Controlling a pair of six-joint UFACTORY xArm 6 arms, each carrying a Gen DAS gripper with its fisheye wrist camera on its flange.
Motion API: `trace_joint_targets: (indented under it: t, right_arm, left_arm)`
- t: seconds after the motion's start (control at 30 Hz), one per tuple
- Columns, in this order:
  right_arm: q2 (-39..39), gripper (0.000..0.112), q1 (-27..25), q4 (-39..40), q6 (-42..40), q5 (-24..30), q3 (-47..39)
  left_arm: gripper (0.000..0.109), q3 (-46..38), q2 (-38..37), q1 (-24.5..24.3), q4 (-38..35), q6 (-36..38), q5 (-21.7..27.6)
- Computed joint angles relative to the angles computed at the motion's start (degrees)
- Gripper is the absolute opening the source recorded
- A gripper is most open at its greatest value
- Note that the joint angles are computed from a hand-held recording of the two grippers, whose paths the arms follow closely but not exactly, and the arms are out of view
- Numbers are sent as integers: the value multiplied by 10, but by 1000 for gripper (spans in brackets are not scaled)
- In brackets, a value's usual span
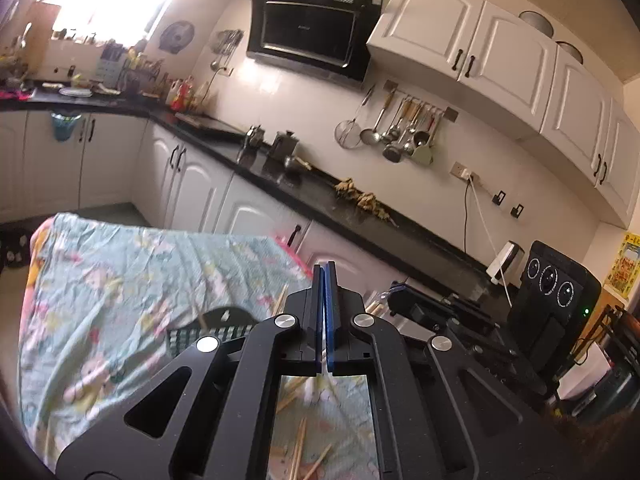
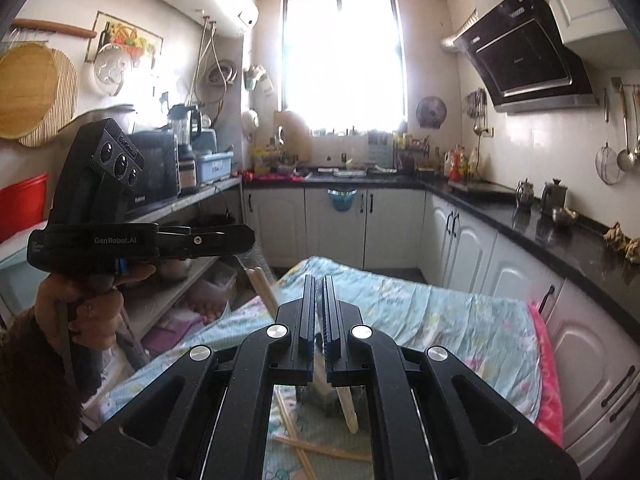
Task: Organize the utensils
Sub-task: 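Lift the left tool's chopstick above the caddy while the right tool carries its chopstick there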
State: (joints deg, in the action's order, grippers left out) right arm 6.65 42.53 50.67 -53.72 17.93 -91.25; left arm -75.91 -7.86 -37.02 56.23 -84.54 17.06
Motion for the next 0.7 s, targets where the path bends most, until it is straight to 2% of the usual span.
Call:
trace_joint_targets:
  t: [0.3,0.7]
  right_arm:
    - [34,4,-2,22,-14,5,-84]
    - [101,3,-17,-16,37,22,-196]
  left_arm:
    - [0,-73,37,18,-31,43,-3]
    - [0,-122,76,30,-88,105,6]
